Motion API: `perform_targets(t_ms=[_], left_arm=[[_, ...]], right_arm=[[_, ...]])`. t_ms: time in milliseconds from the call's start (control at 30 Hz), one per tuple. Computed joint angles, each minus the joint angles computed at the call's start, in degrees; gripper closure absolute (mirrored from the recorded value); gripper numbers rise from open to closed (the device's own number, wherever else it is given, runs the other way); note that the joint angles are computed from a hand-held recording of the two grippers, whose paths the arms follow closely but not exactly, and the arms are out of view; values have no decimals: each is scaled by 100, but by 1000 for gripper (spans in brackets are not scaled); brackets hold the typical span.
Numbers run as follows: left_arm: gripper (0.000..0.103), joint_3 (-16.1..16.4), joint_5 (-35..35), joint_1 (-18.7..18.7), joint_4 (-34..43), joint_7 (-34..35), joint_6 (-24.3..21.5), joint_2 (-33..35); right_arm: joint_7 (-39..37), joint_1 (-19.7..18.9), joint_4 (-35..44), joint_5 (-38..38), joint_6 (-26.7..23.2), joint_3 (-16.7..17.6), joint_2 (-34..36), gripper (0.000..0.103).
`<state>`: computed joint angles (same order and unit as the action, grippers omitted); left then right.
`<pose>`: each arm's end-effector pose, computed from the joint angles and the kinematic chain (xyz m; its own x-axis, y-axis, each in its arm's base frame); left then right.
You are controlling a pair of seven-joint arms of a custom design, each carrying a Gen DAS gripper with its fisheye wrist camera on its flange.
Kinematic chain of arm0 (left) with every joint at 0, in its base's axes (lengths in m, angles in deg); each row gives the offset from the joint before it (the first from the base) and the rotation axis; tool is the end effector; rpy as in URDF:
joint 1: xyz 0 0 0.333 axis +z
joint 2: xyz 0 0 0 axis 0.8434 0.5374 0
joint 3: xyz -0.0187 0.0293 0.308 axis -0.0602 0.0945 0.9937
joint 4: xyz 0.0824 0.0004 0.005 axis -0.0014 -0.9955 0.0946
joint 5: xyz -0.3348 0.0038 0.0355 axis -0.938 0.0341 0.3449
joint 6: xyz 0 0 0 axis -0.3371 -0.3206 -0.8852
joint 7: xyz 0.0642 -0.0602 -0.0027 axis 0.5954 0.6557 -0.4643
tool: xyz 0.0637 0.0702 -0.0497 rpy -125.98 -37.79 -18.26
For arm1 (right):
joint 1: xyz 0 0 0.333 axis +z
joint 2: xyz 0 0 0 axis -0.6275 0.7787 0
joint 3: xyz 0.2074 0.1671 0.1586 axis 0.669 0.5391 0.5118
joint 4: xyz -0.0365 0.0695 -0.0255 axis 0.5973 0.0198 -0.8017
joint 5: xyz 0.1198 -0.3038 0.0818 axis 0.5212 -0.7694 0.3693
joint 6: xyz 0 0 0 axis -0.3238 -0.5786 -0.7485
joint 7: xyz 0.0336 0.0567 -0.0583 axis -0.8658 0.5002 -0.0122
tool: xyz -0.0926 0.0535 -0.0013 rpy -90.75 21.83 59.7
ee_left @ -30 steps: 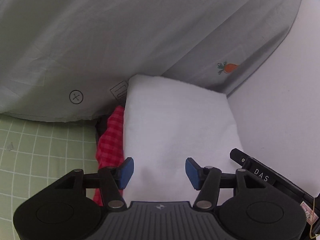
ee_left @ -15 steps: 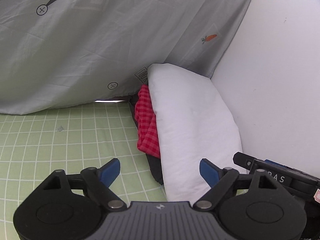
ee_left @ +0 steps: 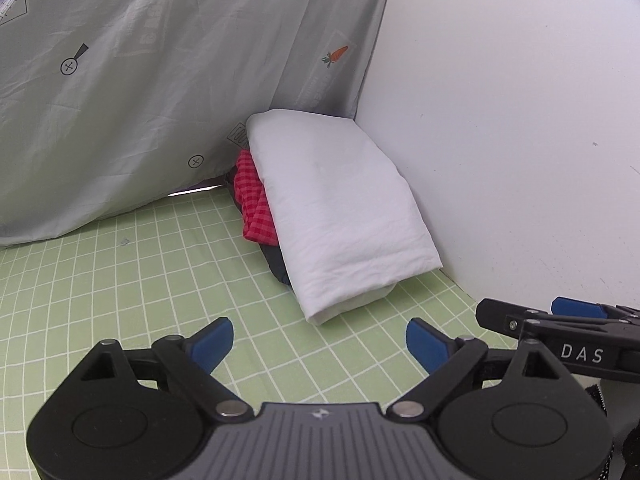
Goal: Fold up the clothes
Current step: 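Place the folded trousers beside the red cloth and open both tools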
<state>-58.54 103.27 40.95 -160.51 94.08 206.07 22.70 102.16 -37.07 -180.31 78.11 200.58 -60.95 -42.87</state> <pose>0.6021 -0.2105 0.5637 -0.0105 -0.9913 0.1311 -0.6197 -0.0964 -0.7789 0.6305 0.0834 0.5598 0.1606 -0.9804 -0.1143 -0.5899 -0.0025 -0.8075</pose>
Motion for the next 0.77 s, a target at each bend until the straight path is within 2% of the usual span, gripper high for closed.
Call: perform_targets(t_ms=[133, 233, 533, 767], left_arm=[[9, 25, 270, -120, -364, -349, 39, -247], [9, -7, 524, -143, -539, -626, 17, -391], [9, -210, 1104, 31, -982, -1300, 105, -751], [9, -385, 1405, 186, -1213, -1609, 165, -948]], right_arm=[[-380, -134, -594, 258, 55, 101, -386, 0], [-560, -105, -757, 450, -51, 48, -527, 0], [-1065, 79, -1191, 979, 147, -116, -878, 0], [-1039, 224, -1389, 1080, 237, -274, -1037, 0]])
